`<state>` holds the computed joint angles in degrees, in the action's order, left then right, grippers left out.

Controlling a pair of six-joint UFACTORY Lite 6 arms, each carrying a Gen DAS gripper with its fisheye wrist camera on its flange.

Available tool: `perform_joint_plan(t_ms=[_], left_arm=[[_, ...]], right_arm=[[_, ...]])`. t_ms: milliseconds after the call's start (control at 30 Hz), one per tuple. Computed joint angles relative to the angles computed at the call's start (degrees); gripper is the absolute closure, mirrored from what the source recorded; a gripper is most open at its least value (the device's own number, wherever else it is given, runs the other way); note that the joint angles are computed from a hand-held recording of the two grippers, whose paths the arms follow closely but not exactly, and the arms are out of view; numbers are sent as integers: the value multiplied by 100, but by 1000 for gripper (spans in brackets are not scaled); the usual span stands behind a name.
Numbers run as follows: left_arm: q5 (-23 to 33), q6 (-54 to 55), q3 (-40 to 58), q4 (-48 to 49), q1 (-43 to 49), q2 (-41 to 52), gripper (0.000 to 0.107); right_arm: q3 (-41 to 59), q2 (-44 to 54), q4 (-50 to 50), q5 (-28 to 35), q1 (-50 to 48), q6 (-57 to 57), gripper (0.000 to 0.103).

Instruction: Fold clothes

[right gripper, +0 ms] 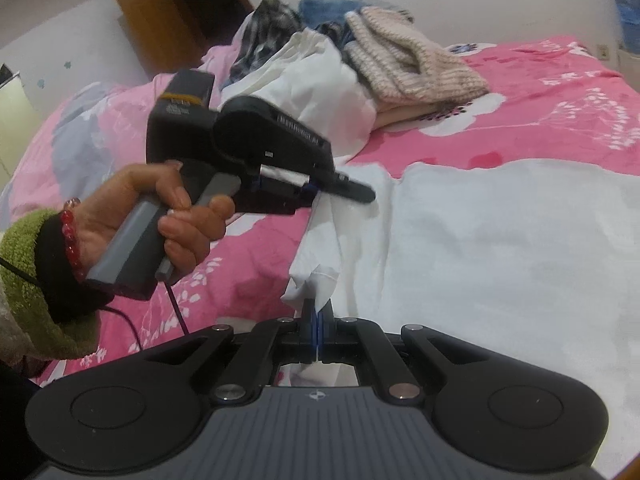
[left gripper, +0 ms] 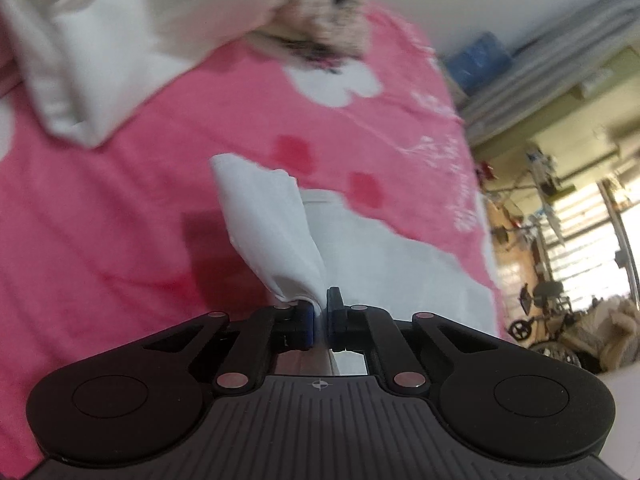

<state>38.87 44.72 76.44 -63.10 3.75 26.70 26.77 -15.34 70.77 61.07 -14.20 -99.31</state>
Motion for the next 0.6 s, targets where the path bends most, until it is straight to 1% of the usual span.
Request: perform_joint_plan(t_ms=[133,300,600], left_arm=[[-156,-278,330,220,-588,106,104],[-377,-609,907,547,-1369,447,104],[-698,-1047,1843,1002,-2628,1209,104]], right_arm=[[46,7,-152,227,-656,-75,103],[191,157,-357,435,-1548,-117,103],[767,976,-712,444,-3063,-248,103]])
